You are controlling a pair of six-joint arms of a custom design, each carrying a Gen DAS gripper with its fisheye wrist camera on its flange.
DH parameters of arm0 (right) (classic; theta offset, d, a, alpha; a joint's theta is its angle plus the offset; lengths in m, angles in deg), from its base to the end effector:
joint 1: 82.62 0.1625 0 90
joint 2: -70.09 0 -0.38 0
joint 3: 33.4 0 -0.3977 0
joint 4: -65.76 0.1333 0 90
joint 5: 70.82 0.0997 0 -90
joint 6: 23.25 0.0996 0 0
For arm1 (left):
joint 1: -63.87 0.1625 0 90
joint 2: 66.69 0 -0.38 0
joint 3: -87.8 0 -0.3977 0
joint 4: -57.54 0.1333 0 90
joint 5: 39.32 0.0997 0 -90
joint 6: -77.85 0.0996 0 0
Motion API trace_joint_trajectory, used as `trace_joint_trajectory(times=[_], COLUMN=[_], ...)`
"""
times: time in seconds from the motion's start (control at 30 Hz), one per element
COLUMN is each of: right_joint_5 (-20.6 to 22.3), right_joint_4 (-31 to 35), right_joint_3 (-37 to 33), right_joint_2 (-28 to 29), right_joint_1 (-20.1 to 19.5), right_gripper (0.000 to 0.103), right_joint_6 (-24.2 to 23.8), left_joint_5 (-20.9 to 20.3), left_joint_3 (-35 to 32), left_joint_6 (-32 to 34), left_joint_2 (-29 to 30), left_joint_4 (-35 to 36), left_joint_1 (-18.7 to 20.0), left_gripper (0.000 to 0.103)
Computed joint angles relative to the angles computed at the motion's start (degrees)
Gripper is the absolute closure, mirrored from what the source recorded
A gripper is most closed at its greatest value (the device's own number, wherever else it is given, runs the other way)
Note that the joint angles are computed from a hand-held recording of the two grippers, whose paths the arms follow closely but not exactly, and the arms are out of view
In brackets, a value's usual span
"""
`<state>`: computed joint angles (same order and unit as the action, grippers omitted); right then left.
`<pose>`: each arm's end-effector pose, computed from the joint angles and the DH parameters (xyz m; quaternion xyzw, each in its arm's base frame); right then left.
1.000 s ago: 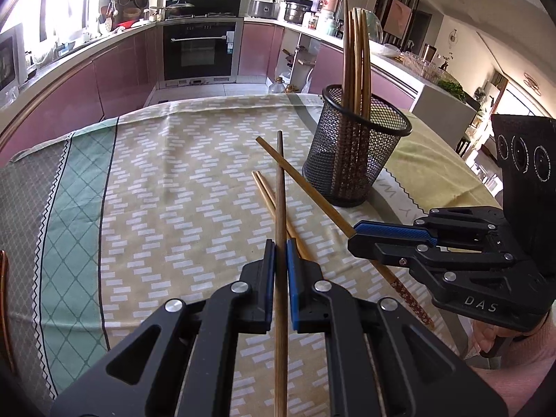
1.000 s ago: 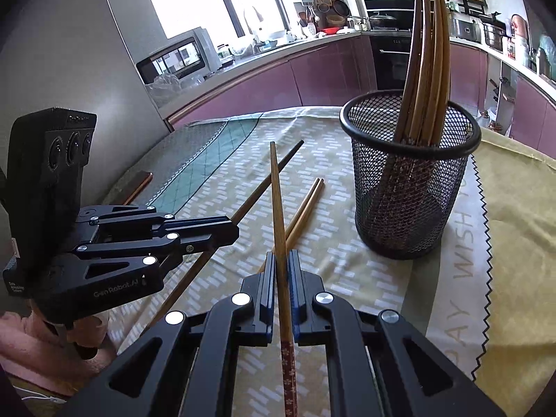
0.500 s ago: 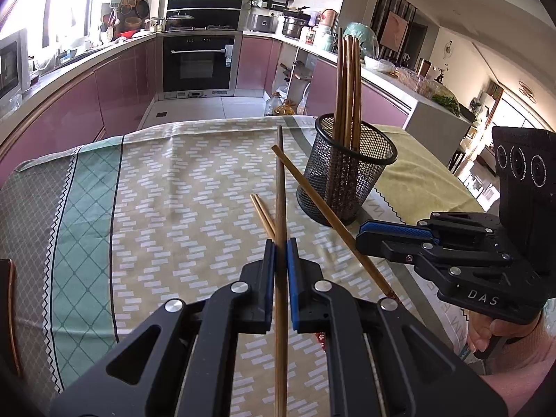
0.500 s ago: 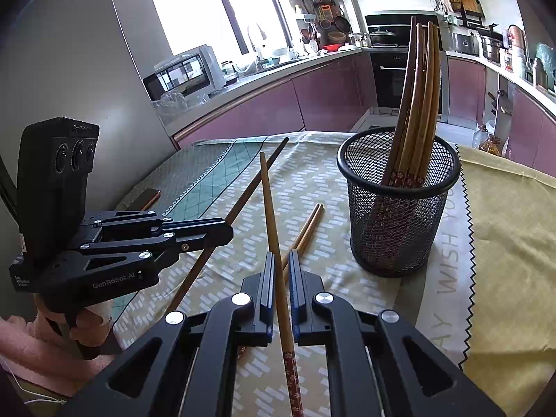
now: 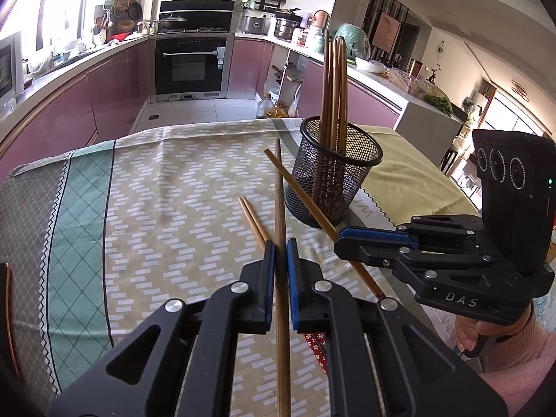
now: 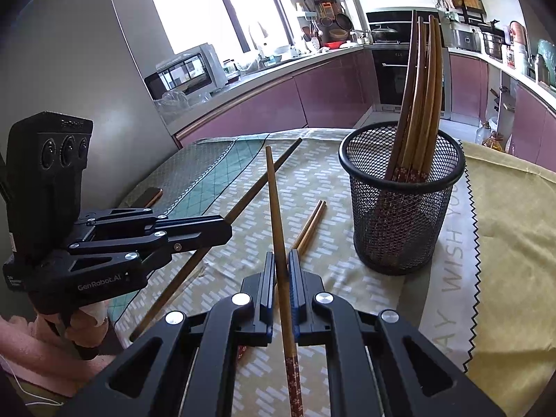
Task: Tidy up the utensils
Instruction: 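Lift both held chopsticks upright and carry them toward the mesh cup, then lower both held chopsticks into the mesh cup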
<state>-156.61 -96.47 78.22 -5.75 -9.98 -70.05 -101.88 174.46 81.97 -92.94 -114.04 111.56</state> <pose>-0.0313 -0.5715 0.2778 0.2523 -0.9151 0.2833 0.1364 -0.3132 -0.6102 -0.0617 0.3364 0.8948 -0.2449 0.1619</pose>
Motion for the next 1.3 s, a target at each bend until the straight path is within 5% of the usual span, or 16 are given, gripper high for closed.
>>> trace_joint_trajectory(times=[1.3], right_joint_5=[5.43], right_joint_4=[-5.38], right_joint_3=[1.55], right_joint_2=[-4.81], right_joint_1=[-1.87], right_gripper=[0.097], right_joint_6=[1.02], left_joint_5=[-0.30], left_joint_3=[-0.18], left_joint_6=[1.98], left_joint_2=[-0.90], left_joint_4=[-2.00], left_joint_1=[-1.04], left_gripper=[0.095])
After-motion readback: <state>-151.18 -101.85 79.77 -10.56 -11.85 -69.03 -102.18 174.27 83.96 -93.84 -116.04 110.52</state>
